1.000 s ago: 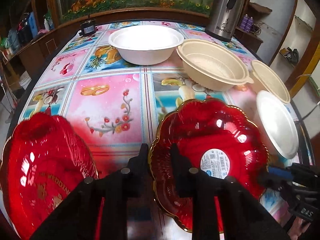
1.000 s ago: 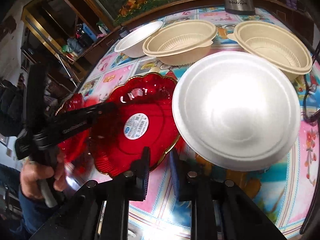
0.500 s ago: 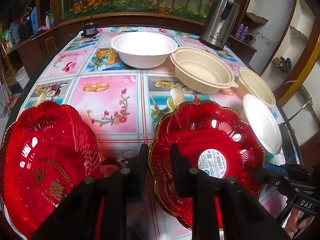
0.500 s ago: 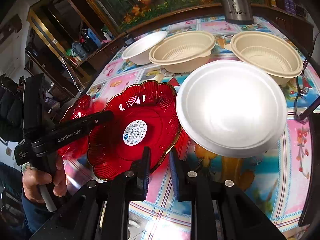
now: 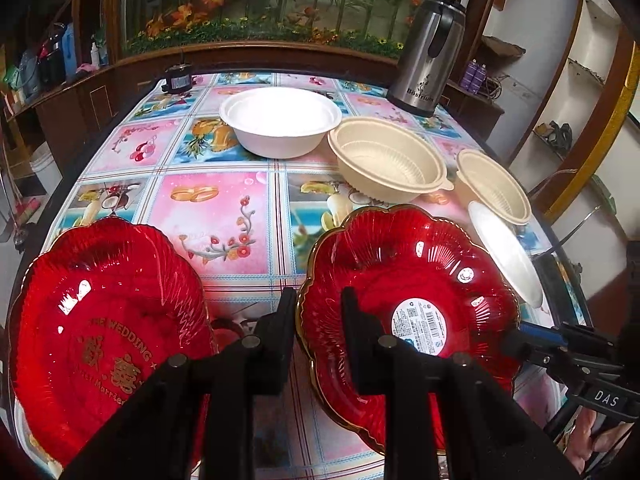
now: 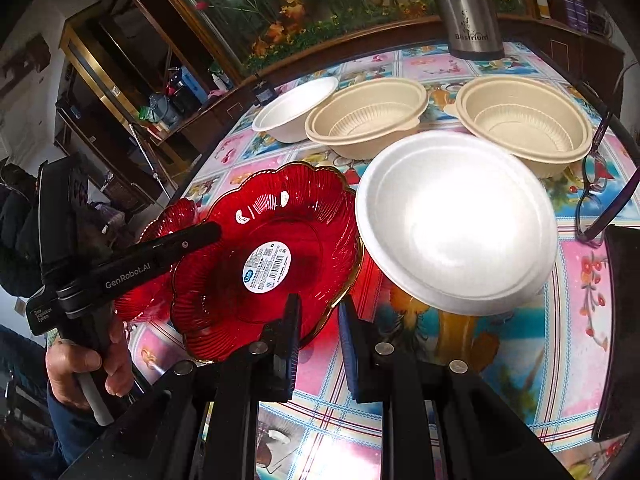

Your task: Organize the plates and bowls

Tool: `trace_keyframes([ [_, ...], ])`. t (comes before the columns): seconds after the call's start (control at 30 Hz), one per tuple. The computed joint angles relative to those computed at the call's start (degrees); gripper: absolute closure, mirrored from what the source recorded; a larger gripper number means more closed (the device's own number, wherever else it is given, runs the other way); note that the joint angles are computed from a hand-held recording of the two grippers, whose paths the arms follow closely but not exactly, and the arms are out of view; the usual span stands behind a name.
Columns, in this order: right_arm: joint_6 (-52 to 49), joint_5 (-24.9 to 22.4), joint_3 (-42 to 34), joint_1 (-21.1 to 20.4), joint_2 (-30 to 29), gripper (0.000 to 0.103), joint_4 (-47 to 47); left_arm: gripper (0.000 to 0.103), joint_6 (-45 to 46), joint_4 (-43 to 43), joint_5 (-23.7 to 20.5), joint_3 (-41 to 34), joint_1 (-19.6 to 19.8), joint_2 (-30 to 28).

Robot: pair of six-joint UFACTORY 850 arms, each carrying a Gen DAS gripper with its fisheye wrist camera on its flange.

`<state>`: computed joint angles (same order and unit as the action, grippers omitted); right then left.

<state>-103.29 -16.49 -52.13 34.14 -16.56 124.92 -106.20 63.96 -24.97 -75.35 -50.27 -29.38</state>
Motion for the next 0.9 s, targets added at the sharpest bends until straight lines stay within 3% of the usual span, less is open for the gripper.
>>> trace_keyframes([
  [0.5,-0.46,1.87,-3.82,2.62,-0.37,0.083,-1.51,0.082,-12.42,9.43,-0.49,6.97,0.65,6.11],
  [0.9,3.81,1.22,-6.09,2.92,-2.09,0.082,-5.65,0.082,-16.02,11.69,-1.4,9.08,0.73,8.01],
])
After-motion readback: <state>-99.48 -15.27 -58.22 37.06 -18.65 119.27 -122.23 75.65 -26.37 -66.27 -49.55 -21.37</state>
